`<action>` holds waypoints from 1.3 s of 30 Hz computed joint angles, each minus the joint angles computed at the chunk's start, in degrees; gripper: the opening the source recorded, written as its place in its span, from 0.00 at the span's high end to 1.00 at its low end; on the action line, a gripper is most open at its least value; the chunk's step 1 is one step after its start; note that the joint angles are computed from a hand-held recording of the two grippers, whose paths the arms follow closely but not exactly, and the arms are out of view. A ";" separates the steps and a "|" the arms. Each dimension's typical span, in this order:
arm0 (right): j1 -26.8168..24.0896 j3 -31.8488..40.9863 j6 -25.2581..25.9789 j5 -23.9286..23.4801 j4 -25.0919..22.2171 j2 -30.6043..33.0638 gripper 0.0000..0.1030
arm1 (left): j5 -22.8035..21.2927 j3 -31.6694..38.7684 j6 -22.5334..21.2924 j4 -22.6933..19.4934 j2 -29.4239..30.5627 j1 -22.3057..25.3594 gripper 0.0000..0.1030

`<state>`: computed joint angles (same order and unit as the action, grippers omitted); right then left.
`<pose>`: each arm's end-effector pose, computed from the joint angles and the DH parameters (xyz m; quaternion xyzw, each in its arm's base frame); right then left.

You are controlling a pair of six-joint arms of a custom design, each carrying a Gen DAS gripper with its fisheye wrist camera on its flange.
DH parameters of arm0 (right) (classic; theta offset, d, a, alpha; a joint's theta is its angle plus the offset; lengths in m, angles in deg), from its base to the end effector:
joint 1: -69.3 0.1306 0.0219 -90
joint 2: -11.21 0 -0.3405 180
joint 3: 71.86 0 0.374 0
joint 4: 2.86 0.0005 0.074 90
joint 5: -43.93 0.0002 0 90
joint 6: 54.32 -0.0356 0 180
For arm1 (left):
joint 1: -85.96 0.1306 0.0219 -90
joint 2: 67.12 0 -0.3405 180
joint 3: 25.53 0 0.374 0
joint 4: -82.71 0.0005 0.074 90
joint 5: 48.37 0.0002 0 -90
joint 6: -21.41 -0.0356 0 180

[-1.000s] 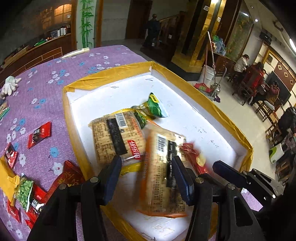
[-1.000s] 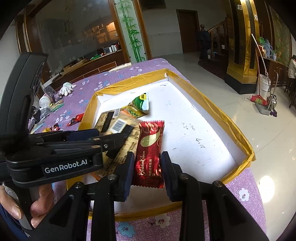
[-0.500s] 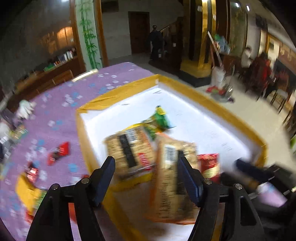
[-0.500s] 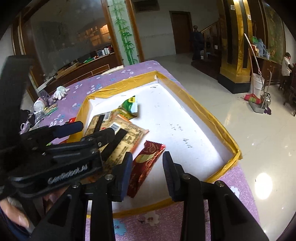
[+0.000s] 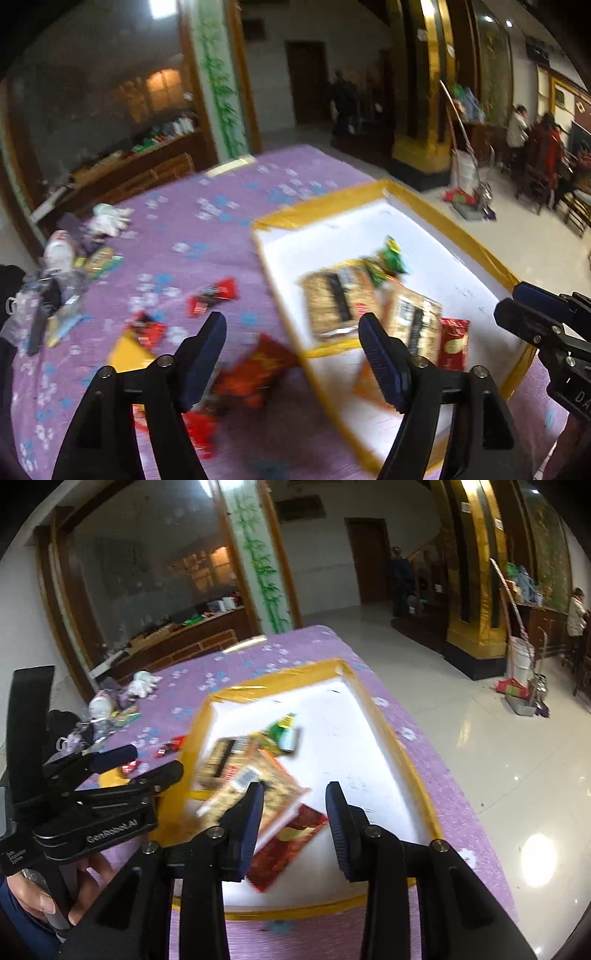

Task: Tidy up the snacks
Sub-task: 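Withdraw both tools from the tray back over the snack pile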

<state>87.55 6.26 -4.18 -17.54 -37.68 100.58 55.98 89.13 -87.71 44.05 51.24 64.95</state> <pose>0.4403 0.1268 0.3222 0.2590 0.8656 -0.0237 0.4279 0.5912 -0.2370 0.3329 0.3588 0.8353 -0.1209 0.3988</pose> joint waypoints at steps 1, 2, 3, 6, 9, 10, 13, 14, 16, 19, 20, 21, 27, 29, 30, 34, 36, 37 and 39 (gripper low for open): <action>0.59 0.74 0.81 -0.21 0.28 0.47 0.61 | -0.20 -1.18 0.53 1.70 -0.87 0.95 0.22; 0.97 1.49 1.49 -0.42 0.32 1.01 0.59 | -0.50 -1.63 0.94 2.84 -1.09 1.49 0.21; 1.48 2.36 2.23 -0.70 0.24 1.69 0.59 | -1.10 -2.35 1.34 4.40 -1.55 2.39 0.20; 2.73 5.13 4.03 -2.66 0.22 4.34 0.59 | -4.11 -3.08 2.30 7.82 -1.59 5.27 0.17; 3.54 8.17 4.86 -6.23 0.30 7.18 0.59 | -4.66 -1.47 3.49 8.28 0.18 7.76 0.14; 3.62 9.51 5.01 -8.38 0.35 8.44 0.59 | -5.68 -0.71 3.92 8.61 1.03 8.59 0.14; 3.45 13.00 4.59 -14.29 0.43 11.73 0.59 | -8.41 2.69 5.87 8.27 4.32 10.57 0.14; 3.47 14.63 4.20 -16.06 0.30 13.22 0.59 | -9.03 3.66 6.61 8.19 5.31 11.07 0.14; 3.48 18.40 3.22 -19.11 -0.45 16.65 0.59 | -10.17 6.52 8.60 6.96 8.00 12.17 0.13; 3.52 24.71 1.58 -21.87 -2.57 22.05 0.59 | -10.76 8.14 11.05 6.73 10.31 13.42 0.13; 3.51 27.56 1.10 -21.90 -4.33 24.26 0.59 | -11.16 7.87 11.30 7.03 10.35 13.63 0.13; 3.45 30.47 0.88 -22.13 -6.13 26.46 0.59 | -11.74 7.76 11.44 7.58 10.57 13.70 0.13; 1.74 47.56 -0.15 -22.65 -14.17 38.94 0.59 | -11.49 8.42 12.92 7.30 10.91 14.21 0.13; 0.83 53.98 -1.21 -22.92 -17.69 43.59 0.59 | -11.78 8.15 13.36 7.71 10.75 14.42 0.13; 0.50 55.38 -1.82 -23.20 -18.56 44.70 0.59 | -12.16 7.81 13.36 8.07 10.57 14.42 0.13; 0.51 61.94 -1.46 -26.04 -21.19 49.83 0.59 | -11.63 8.11 13.70 7.72 10.64 14.53 0.13; 1.14 62.81 -0.21 -27.35 -21.27 50.64 0.59 | -11.47 7.76 13.84 8.17 10.35 14.57 0.13; 1.49 62.63 0.47 -28.69 -20.60 50.67 0.59 | -11.48 7.28 13.88 8.70 10.05 14.56 0.14; 2.19 62.83 2.16 -31.47 -19.97 50.87 0.60 | -11.17 6.96 14.11 9.16 9.81 14.68 0.13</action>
<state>89.74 69.09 -2.02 -49.02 -57.65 151.45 44.80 96.09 -73.61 53.22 61.05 79.63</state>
